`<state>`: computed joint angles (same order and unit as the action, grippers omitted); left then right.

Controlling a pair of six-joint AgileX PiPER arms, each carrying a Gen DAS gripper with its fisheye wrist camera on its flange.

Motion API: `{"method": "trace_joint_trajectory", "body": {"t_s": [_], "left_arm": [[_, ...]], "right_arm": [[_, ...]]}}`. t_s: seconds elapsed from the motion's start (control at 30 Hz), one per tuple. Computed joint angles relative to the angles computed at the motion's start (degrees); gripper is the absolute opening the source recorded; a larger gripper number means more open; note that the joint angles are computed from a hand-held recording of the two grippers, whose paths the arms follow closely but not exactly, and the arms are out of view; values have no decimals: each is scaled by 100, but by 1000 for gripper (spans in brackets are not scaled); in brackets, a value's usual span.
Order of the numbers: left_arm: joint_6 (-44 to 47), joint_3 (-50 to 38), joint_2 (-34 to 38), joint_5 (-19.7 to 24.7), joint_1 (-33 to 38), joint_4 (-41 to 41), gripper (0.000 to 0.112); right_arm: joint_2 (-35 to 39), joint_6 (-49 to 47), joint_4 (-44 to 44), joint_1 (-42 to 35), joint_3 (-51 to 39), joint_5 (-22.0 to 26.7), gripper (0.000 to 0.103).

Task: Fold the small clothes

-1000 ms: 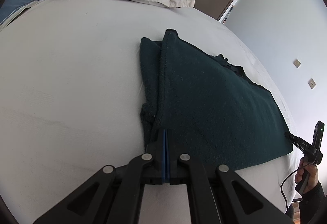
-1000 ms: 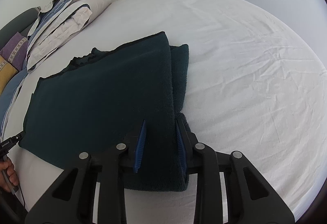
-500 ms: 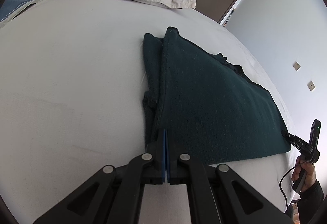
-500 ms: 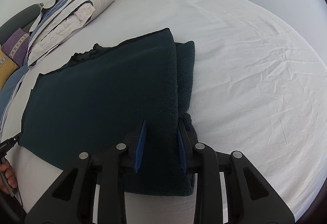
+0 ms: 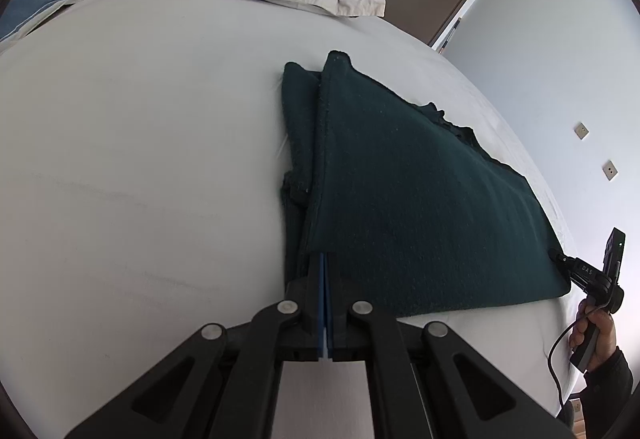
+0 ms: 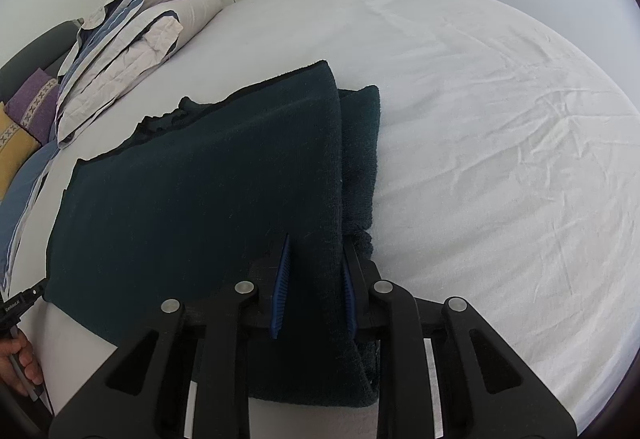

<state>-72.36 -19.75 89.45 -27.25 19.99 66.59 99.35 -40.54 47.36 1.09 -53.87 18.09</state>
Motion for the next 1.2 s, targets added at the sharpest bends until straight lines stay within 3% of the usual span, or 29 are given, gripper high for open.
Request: {"method": "trace_joint_trajectory", "body": {"t_s": [0.23,0.4,0.5,0.6,0.67,0.7,0.77,0.83,0.93,1.03,1.13,1.2], "left_arm": [[58,18,4,-11,6,-63,2],[45,30,3,-43,20,-69,2],[-459,-22,-31,-209,263,437,3],[-1243,-110,-393,-192,380,1040,2],[-1732,-254,-668,-131,303,1368,3],[-1957,-362,-772,-119,224,1533,3],[-2315,-672,-858,22,-115,1742,3],[-2563,-1085,-757,278,-595,1809,13],[-1850,-1711,-425,824,-1416,1036,29],[-1474,-2524,308,1213,-1929,656,30],[-742,-3259,1064,1708,-2228,95,30],[-849,-3665,1544,1919,-2241,279,30]], "right_arm": [[235,793,-686,27,-407,148,9],[530,497,-168,-151,-712,468,9],[434,551,-238,-250,-711,739,11],[-26,671,-343,-353,-323,850,21],[-425,1300,-823,-309,17,611,34],[-614,1414,-825,-288,152,470,46],[-868,1181,-403,-282,233,418,47],[-836,735,229,-176,-32,675,47],[-291,288,1036,142,-779,1283,47],[534,371,1376,623,-1689,1702,47],[1439,912,1112,1121,-2722,1904,47],[2114,1101,1238,1277,-3407,2139,47]]}}
